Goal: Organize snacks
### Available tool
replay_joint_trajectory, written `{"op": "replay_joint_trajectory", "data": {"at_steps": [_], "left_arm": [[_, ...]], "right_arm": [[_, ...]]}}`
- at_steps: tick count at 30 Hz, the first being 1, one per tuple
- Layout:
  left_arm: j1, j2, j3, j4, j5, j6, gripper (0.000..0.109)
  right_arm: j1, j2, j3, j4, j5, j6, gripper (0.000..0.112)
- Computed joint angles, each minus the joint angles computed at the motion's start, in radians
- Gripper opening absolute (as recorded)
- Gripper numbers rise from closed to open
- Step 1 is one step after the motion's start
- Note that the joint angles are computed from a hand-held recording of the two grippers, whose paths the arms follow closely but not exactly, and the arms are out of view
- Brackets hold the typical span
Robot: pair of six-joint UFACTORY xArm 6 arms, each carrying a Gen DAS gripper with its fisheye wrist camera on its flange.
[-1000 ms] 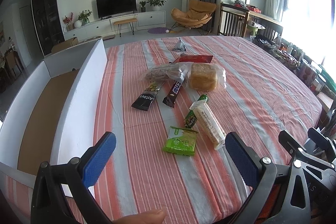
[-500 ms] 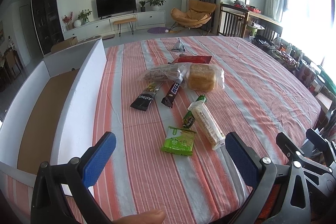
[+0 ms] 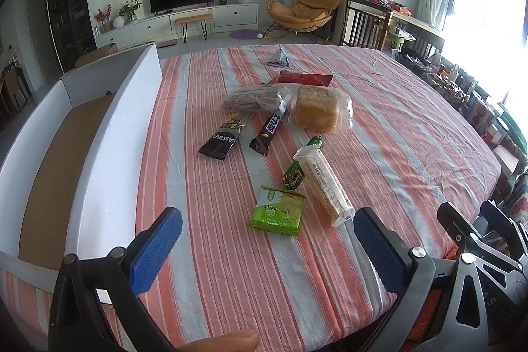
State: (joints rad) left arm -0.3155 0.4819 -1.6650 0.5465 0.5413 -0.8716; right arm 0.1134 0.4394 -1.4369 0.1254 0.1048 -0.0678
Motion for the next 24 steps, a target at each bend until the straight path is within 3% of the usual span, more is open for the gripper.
{"op": "replay_joint_trajectory", "data": {"at_steps": [24], "left_arm": [[0.005, 0.032, -0.029, -0.132, 0.036, 0.107, 0.103]], "right_arm": [[-0.001, 0.003, 0.000, 0.027, 0.002, -0.019, 0.095]]}}
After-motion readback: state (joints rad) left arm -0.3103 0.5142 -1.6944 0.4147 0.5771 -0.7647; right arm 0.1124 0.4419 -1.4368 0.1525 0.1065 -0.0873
